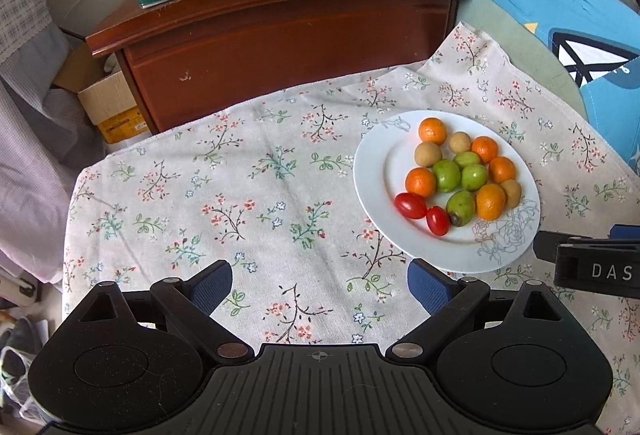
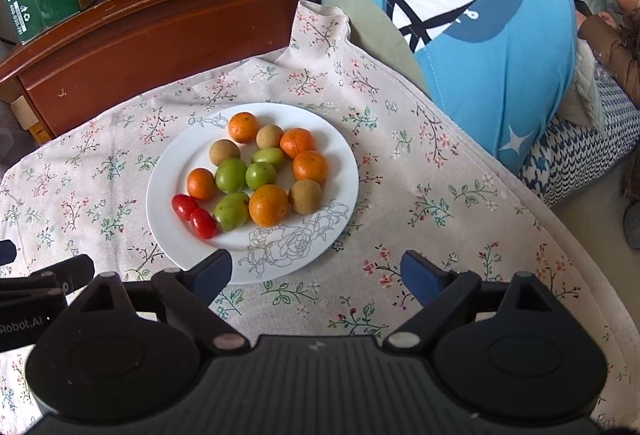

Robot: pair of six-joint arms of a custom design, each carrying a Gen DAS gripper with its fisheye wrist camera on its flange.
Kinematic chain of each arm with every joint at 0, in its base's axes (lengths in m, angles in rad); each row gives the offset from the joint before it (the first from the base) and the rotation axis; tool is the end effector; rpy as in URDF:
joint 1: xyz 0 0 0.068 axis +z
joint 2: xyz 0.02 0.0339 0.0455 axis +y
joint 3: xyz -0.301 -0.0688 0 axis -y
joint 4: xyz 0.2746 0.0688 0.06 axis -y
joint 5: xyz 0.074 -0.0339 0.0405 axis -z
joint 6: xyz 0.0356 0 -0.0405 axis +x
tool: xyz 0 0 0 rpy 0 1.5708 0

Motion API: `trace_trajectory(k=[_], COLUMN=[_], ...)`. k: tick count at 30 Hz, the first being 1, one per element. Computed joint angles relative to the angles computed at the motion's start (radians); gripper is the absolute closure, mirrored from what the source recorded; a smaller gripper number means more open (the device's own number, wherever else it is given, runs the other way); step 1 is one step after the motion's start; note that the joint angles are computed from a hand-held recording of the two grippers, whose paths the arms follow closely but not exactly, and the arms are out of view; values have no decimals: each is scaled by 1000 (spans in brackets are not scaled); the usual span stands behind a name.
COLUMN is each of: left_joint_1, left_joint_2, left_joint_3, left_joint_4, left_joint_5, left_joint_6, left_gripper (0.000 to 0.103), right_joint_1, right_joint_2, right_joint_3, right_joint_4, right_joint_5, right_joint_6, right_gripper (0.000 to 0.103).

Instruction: Organize fruits

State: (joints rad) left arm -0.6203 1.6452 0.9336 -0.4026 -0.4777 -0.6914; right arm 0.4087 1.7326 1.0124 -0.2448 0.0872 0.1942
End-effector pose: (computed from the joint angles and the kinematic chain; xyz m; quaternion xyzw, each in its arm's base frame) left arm 0.2830 -0.1820 0.1850 -0.0871 0.9439 0.0485 0.3148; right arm 0.3470 0.1469 0.1846 -0.0891 0.9495 0.0488 0.2969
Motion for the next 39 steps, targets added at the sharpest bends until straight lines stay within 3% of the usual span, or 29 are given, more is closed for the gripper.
trace_trajectory(k=[4, 11, 16, 21, 26, 39], left_joint_1=[-16, -80, -133, -127, -120, -36], left_joint_2=[0, -21, -40, -90, -110, -16], left_joint_3=[-18, -4, 56, 133, 193, 78], left_joint_4=[2, -63, -100, -106, -119, -20], left_joint_5=[-5, -119, -183, -125, -139, -29], left_joint_6=[12, -56, -49, 69, 149, 25], left_gripper=[7, 7, 7, 7, 7, 4], right_joint_1=[-9, -3, -12, -21, -22, -14], right_joint_2=[29, 28, 25, 25, 30, 61], right_joint_3=[28, 28, 19, 20, 23, 23], right_joint_4=[-39, -29, -16, -10, -10, -14], right_joint_5=[-19, -8, 3, 5, -9, 34], right_joint_6=[26, 22, 4, 19, 11, -18], right_gripper=[12, 12, 12, 12, 12, 12])
